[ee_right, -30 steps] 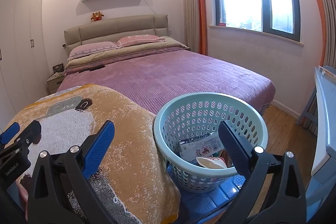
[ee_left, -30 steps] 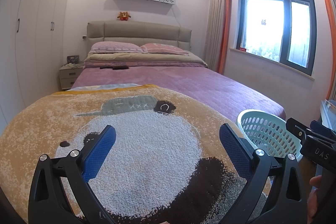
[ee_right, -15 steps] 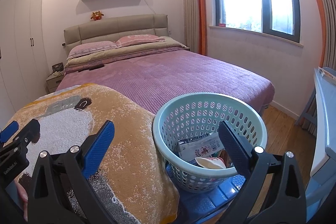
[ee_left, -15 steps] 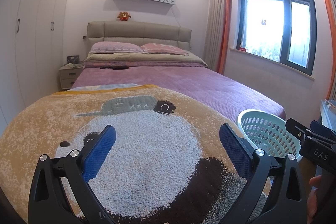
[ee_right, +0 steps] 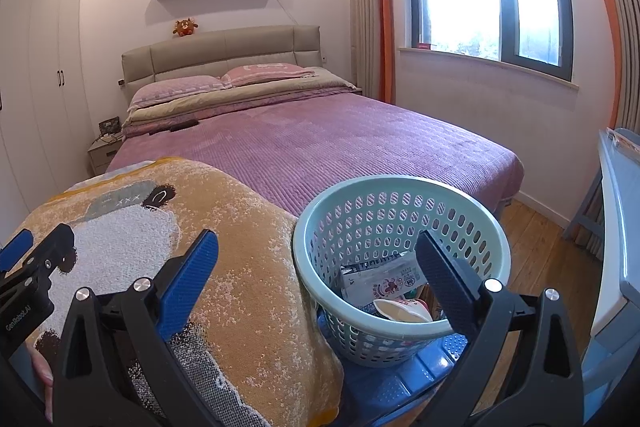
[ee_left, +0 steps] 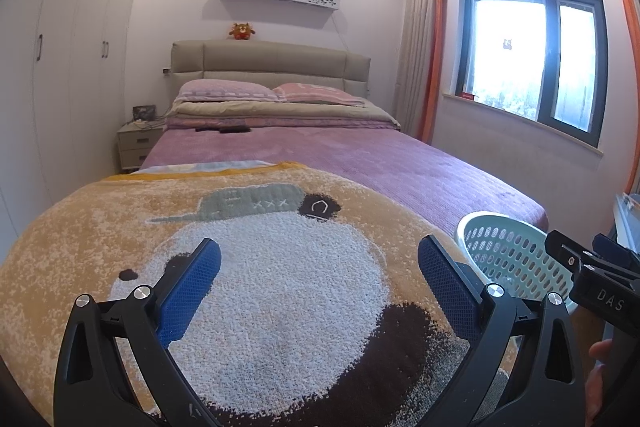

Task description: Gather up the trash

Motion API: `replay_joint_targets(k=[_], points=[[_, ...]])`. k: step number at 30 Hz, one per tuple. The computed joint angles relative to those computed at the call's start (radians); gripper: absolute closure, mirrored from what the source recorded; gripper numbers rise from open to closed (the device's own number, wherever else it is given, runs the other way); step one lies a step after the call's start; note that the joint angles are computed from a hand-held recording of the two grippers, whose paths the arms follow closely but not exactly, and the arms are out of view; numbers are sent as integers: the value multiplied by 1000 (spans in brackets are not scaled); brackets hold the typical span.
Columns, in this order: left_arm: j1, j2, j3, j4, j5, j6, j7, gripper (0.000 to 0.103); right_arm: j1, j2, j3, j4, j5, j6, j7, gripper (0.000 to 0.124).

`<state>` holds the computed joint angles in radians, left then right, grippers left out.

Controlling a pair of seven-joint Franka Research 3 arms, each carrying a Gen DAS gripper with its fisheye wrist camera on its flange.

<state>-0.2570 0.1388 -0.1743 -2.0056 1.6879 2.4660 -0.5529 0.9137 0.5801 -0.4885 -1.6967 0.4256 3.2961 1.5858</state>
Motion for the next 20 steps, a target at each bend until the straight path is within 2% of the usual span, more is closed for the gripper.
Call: replay_joint_targets(k=[2, 6, 10, 14, 17, 20], points=[[-3, -7, -2, -2, -15, -10, 22, 7, 23, -3, -23, -6, 4, 2, 2, 29], [-27, -36, -19, -18, -37, -102, 56, 7, 55, -17, -48, -25, 20, 15, -7, 29], [-35, -63, -34, -36, -47, -153, 79, 8, 96, -30, -76, -46, 50, 29, -31, 29], [-23, -94, -38, -63, -67, -127, 86, 7, 128, -38, -97, -58, 87, 38, -66, 29], [-6, -118, -38, -87, -80, -50, 85, 7, 165, -30, -132, -57, 123, 40, -81, 29], [-9, -140, -54, -112, -90, -101, 74, 7, 163, -25, -122, -43, 137, 35, -97, 29]])
